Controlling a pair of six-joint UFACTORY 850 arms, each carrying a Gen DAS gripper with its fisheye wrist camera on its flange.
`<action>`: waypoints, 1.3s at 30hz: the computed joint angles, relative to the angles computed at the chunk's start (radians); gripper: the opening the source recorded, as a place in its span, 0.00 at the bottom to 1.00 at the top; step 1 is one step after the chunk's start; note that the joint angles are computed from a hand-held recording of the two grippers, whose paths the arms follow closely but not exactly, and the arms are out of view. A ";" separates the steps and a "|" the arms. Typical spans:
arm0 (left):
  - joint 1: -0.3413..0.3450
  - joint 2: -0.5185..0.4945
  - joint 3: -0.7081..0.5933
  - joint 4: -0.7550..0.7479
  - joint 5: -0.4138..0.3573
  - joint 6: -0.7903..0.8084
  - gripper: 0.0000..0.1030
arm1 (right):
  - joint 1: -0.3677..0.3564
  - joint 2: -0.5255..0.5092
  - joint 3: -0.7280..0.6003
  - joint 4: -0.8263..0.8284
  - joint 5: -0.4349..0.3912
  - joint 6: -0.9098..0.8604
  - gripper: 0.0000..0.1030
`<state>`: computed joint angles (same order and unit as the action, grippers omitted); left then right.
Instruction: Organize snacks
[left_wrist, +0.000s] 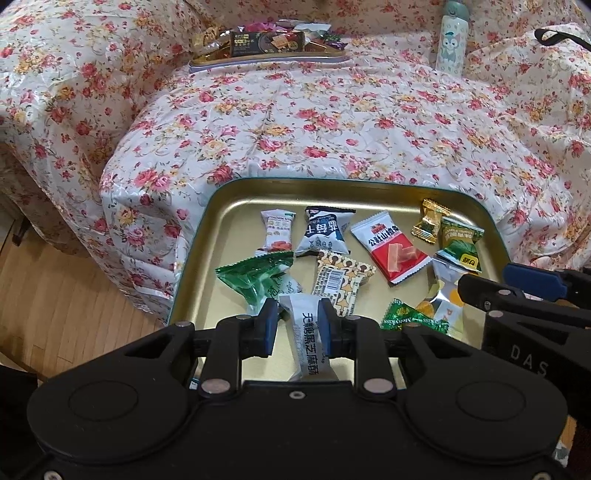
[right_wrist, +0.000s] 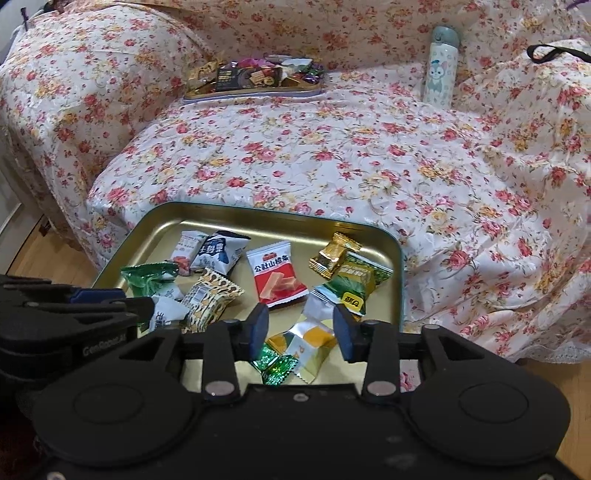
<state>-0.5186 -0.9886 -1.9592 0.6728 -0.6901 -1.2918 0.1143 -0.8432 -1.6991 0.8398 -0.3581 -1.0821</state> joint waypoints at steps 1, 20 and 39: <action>0.000 0.002 0.003 0.005 0.001 -0.008 0.32 | 0.000 -0.003 -0.005 -0.015 -0.002 0.023 0.47; -0.007 0.019 0.031 0.079 0.004 -0.089 0.33 | 0.019 0.026 0.039 -0.066 0.110 0.107 0.75; -0.010 0.020 0.031 0.087 -0.007 -0.094 0.33 | 0.020 0.030 0.050 -0.065 0.112 0.103 0.75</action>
<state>-0.5288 -0.9683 -1.9282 0.7595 -0.6966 -1.3854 0.1348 -0.8131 -1.6489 0.7745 -0.2462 -0.9789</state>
